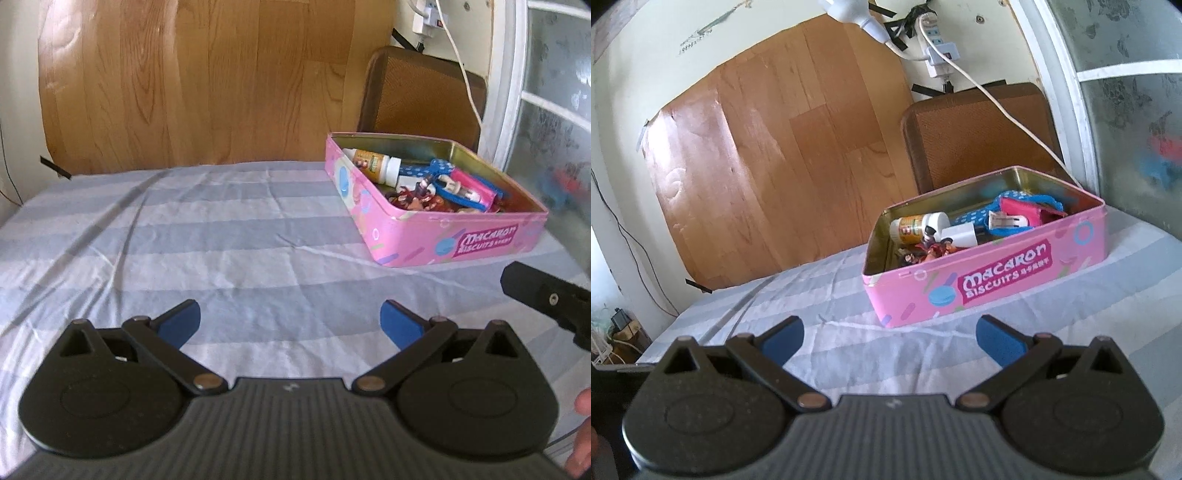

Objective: Organize rigid objects

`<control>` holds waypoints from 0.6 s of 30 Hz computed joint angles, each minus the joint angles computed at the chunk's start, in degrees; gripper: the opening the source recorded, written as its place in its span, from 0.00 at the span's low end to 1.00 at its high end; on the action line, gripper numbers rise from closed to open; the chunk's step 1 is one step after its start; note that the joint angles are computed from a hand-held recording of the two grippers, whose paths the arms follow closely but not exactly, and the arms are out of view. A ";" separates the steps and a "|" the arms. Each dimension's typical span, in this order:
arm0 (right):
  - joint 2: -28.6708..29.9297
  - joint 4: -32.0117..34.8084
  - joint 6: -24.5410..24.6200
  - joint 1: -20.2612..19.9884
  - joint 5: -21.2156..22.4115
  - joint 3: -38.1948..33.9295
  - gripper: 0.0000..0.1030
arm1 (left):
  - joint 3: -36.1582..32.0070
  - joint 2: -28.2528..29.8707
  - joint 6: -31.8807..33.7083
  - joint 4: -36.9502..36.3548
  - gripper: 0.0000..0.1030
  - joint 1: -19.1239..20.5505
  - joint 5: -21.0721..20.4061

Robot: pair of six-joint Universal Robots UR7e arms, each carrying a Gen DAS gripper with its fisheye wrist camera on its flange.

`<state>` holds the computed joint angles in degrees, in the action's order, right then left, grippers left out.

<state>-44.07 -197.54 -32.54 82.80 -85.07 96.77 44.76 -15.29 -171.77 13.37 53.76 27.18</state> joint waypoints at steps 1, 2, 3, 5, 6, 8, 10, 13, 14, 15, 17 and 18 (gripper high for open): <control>0.00 0.17 0.01 -0.01 -0.01 -0.01 1.00 | -0.23 0.17 0.61 -0.11 1.00 -0.12 -0.59; 0.00 0.18 -0.12 0.00 -0.05 0.05 1.00 | -0.25 0.18 0.83 -0.28 1.00 -0.18 -0.89; 0.07 -0.03 -0.37 0.06 -0.24 0.09 1.00 | -0.23 0.14 0.63 -0.21 1.00 -0.25 -0.91; 0.13 -0.68 -0.81 0.13 -0.36 0.24 1.00 | 0.16 -0.20 -0.27 0.05 1.00 -0.30 -0.26; 0.14 -1.06 -0.95 0.14 -0.36 0.36 1.00 | 0.32 -0.30 -0.62 -0.01 1.00 -0.34 -0.25; 0.10 -1.52 -1.14 0.15 -0.38 0.53 1.00 | 0.67 -0.43 -1.16 -0.41 1.00 -0.52 -0.46; 0.01 -1.55 -1.22 0.14 -0.49 0.64 1.00 | 1.43 -0.70 -1.69 -1.22 1.00 -0.71 -0.41; -0.17 -1.40 -1.12 0.11 -0.56 0.75 1.00 | 2.22 -0.92 -0.50 -2.58 1.00 -1.01 -0.68; -0.22 -1.41 -1.31 0.06 -0.44 0.76 1.00 | 2.47 -0.92 0.49 -3.62 1.00 -1.12 -1.21; -0.26 -1.55 -1.41 0.09 -0.55 0.84 1.00 | 2.71 -0.93 1.51 -4.63 1.00 -1.23 -1.70; -0.41 -1.79 -1.46 0.08 -0.42 1.06 1.00 | 2.92 -0.81 2.95 -6.28 1.00 -1.51 -2.72; -0.46 -1.92 -1.53 0.06 -0.37 1.14 1.00 | 2.87 -0.76 2.86 -6.31 1.00 -1.59 -2.84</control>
<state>-44.52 -199.46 -34.07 82.86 -85.43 97.91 47.63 -16.05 -168.91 7.06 52.17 24.33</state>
